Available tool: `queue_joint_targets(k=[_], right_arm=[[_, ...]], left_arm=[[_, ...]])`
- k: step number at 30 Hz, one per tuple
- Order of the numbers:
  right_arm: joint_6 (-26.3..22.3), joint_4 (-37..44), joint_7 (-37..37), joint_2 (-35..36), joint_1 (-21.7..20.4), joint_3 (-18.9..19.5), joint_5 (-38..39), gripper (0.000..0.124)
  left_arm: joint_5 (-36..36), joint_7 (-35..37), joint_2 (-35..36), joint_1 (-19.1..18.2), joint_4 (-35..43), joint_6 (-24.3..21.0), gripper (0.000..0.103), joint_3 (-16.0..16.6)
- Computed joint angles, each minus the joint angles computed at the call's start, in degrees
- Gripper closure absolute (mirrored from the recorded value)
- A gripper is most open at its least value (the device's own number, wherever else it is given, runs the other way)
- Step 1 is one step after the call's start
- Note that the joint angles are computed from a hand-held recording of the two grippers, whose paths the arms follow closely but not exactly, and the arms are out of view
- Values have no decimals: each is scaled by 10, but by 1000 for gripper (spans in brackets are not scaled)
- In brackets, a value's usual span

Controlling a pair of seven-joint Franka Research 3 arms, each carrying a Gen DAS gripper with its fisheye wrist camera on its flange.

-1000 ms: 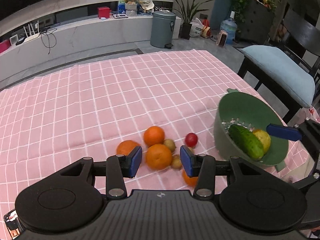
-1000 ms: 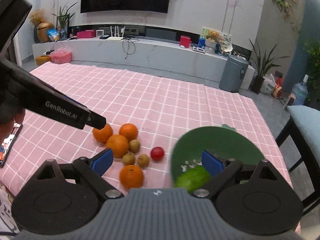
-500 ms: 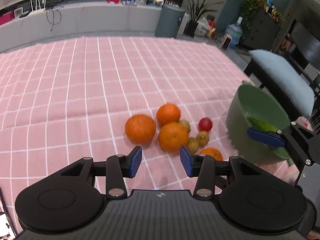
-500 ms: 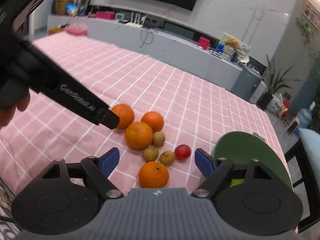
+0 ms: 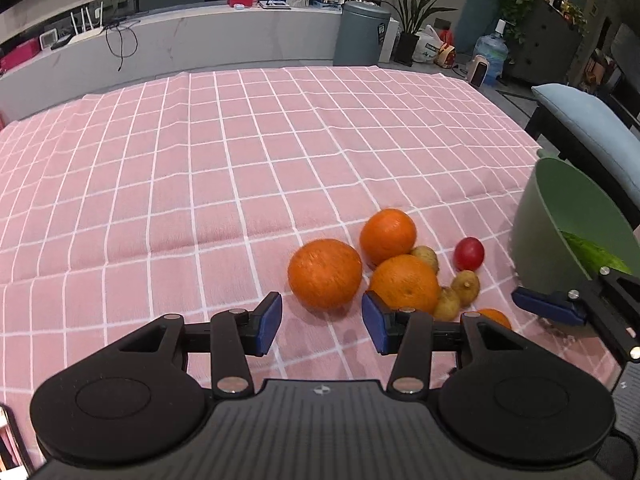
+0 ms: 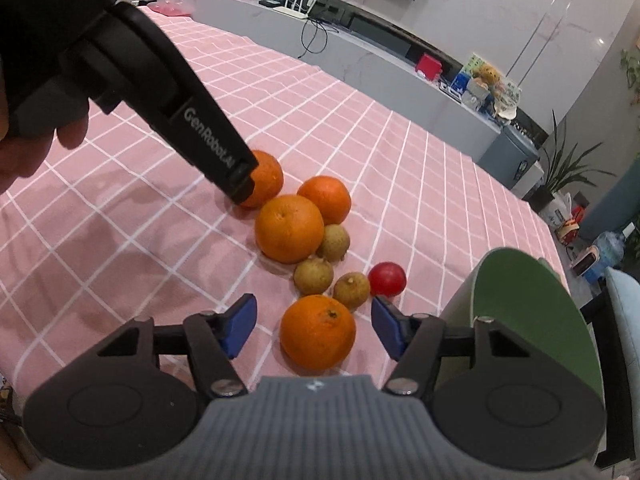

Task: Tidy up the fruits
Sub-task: 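Move both tools back from the colander to the oranges, then grasp an orange with the left tool while the right tool grasps another orange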

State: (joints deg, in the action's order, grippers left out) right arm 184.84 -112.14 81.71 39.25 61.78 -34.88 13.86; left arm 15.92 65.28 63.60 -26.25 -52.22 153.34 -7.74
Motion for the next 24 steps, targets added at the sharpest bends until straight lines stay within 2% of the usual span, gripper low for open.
queue_joint_targets(k=[8,12,16,18,24], right_arm=[[-24,11,21,-5,-44,38,-19,75],[-25,11,34,-10,-60,52,-34,78],[-26,12,48,-10,-62,51,-45,82],[-26,11,53,-11,-61,50,-49,82],[-29,12,59,-14,-66,55,-61,82]], left_arm=[[-18,39,45,4,66,-15,47,-14],[-24,55,77,-7,122,-42,45,-7],[-30,53,83,-9,131,-39,45,-1],[-39,60,85,-5,132,-37,52,-10],[-35,45,74,-11,114,-28,57,4]])
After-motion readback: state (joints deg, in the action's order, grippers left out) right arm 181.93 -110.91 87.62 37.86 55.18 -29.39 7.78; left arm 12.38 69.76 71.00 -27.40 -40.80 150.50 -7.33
